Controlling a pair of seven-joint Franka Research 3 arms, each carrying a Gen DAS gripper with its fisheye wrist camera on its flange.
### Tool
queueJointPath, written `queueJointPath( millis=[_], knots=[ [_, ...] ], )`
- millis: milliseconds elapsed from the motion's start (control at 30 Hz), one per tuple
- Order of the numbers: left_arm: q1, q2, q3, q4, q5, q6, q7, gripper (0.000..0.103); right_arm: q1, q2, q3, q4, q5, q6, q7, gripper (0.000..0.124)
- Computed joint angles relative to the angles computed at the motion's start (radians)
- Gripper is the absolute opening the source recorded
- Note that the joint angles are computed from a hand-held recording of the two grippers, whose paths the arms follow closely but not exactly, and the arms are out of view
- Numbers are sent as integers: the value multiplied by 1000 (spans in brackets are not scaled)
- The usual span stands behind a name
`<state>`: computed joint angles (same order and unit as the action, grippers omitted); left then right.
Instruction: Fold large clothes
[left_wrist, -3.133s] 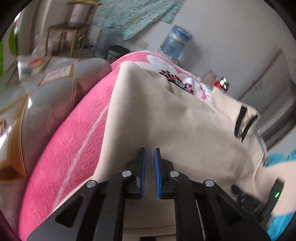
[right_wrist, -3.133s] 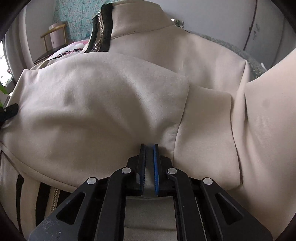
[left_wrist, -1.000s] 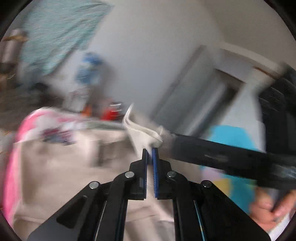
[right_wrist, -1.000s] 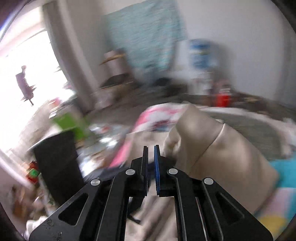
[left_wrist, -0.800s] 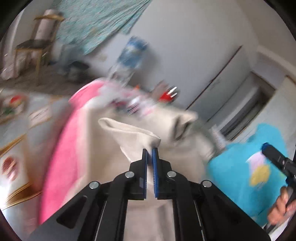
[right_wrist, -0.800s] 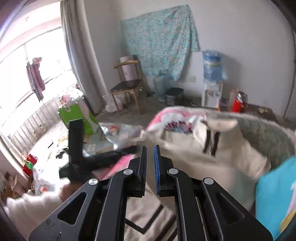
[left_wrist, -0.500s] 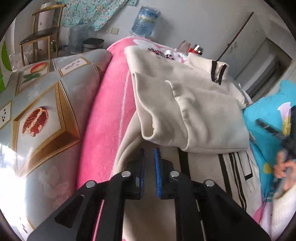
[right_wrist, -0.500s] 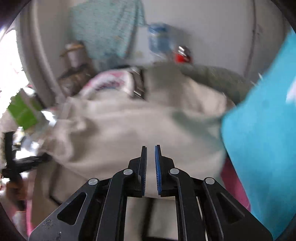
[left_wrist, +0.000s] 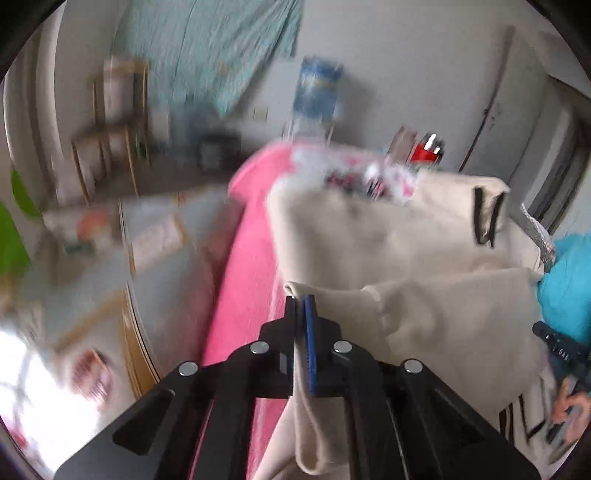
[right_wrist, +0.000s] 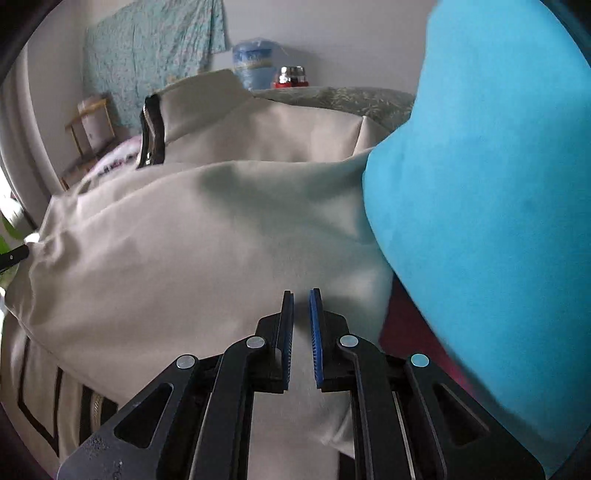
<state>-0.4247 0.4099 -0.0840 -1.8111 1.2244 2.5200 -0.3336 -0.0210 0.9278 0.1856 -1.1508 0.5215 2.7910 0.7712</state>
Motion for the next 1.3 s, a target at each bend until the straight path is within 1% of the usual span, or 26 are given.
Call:
queueJointPath(
  millis=[67,100,133,200,233,300,433,500,567,633,700,767,800,867,933,967,1000,1033,1067,1100,1133,1167,1200,1233,1267,1300],
  knots=[
    [-15,-1,-46,45,72,-152,19,4,-2,20,25,15,9,60,-38,10],
    [-2,-2,-80,61,111,-204,15,4,-1,25,31,20,10,80,-48,10],
    [-14,-8,-79,73,139,-241,12,4,0,37,44,38,14,105,-59,10],
    [47,-5,-162,95,196,-322,6,4,-4,63,72,80,21,128,-77,10],
    [59,2,-178,107,207,-357,4,4,-3,70,82,94,24,141,-86,10],
    [51,25,-152,126,159,-363,29,4,6,85,74,121,17,136,-79,10],
    [122,147,-198,203,12,-380,173,4,70,171,-21,220,-61,118,-11,10],
    [140,185,-194,228,-71,-349,215,6,72,177,-24,227,-84,119,-1,10],
    [96,194,-167,261,-92,-439,219,8,58,153,0,181,-90,163,-30,10],
    [-15,170,-38,262,-166,-460,220,15,41,101,20,89,-102,225,-36,10],
    [-77,122,22,208,-103,-419,141,16,-56,31,164,-41,-58,269,-155,12],
    [-58,105,-30,187,24,-389,101,16,-170,-24,322,-158,29,231,-334,12],
    [-11,104,-77,179,64,-308,106,16,-199,-33,358,-183,2,195,-337,12],
    [125,163,-190,209,52,-68,177,13,-183,-58,325,-192,-4,52,-322,12],
    [176,223,-215,232,-21,76,199,4,-93,-57,193,-149,-34,-39,-189,10],
    [167,224,-181,212,-8,130,125,1,-70,-42,150,-118,-26,-68,-127,9],
    [164,212,-127,168,27,239,-18,3,-67,-32,132,-97,-6,-82,-103,9],
    [129,198,-40,137,114,354,-194,3,-65,-16,104,-62,18,-109,-48,0],
    [91,179,48,108,166,455,-369,3,-65,1,81,-21,54,-157,-21,0],
    [28,171,135,99,220,501,-512,3,-85,14,94,5,57,-192,0,0],
    [-21,149,192,74,224,498,-584,3,-75,1,71,-4,59,-190,-5,0],
    [-53,131,214,55,205,469,-587,3,-31,-32,14,-49,82,-137,-40,0],
    [-57,117,200,41,146,431,-519,3,-9,-71,-9,-113,76,-65,-62,0],
    [-48,102,152,35,54,338,-381,3,16,-100,-29,-165,47,4,-61,0],
    [-51,91,114,44,-3,243,-276,2,13,-105,-14,-182,4,59,-31,3],
    [-59,98,96,67,-16,185,-216,2,-19,-112,35,-189,19,59,-72,3]
  ],
)
